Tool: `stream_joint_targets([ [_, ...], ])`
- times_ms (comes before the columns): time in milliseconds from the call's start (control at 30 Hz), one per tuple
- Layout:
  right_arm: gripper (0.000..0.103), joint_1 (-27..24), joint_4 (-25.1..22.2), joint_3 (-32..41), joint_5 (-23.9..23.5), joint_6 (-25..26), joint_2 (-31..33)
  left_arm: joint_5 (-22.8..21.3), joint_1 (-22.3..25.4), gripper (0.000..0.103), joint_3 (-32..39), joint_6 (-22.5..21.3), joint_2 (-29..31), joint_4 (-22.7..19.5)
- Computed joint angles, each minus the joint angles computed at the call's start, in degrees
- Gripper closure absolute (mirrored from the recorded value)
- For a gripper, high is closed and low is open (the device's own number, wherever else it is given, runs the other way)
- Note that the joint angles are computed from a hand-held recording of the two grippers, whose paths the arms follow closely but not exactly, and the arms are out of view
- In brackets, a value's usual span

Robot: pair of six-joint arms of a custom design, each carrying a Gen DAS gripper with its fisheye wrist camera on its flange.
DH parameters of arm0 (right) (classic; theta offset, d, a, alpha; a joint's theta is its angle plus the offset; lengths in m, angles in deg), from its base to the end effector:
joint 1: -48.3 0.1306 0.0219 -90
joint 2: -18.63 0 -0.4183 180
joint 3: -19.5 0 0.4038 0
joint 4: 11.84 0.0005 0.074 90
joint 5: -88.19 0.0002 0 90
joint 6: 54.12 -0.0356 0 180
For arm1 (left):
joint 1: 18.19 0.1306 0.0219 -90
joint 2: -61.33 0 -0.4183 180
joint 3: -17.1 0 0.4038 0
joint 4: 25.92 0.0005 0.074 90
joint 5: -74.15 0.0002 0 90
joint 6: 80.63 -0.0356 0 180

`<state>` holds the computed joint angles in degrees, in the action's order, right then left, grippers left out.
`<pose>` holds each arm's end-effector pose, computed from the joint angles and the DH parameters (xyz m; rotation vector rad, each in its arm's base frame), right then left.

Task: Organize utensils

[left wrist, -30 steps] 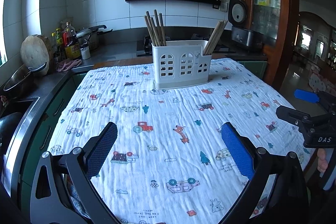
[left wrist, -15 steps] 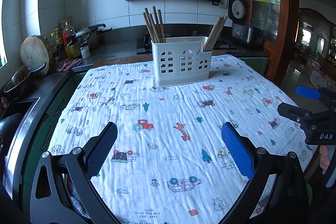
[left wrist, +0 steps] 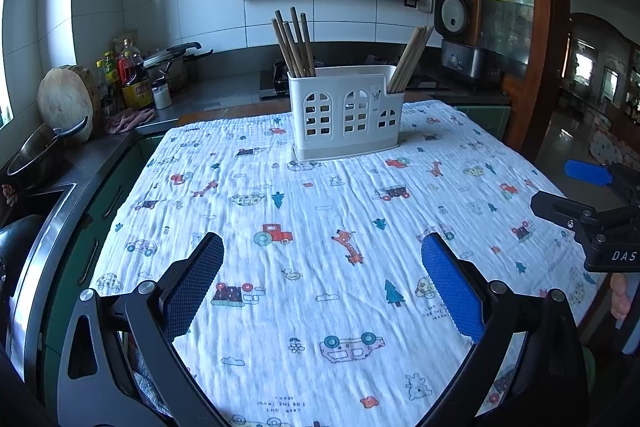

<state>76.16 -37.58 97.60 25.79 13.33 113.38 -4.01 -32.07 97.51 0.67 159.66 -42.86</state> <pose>0.4688 0.2286 0.3605 0.1362 2.2080 -0.0756 0.5378 -0.1409 0.3579 0.5412 2.1093 -0.2765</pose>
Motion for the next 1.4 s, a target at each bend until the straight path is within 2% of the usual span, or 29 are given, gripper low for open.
stream_joint_targets([
  [1400, 0.007, 0.4, 0.5, 0.0, -0.4, 0.0, 0.5, 0.1, 0.3, 0.005, 0.2, 0.7, 0.1, -1.2],
])
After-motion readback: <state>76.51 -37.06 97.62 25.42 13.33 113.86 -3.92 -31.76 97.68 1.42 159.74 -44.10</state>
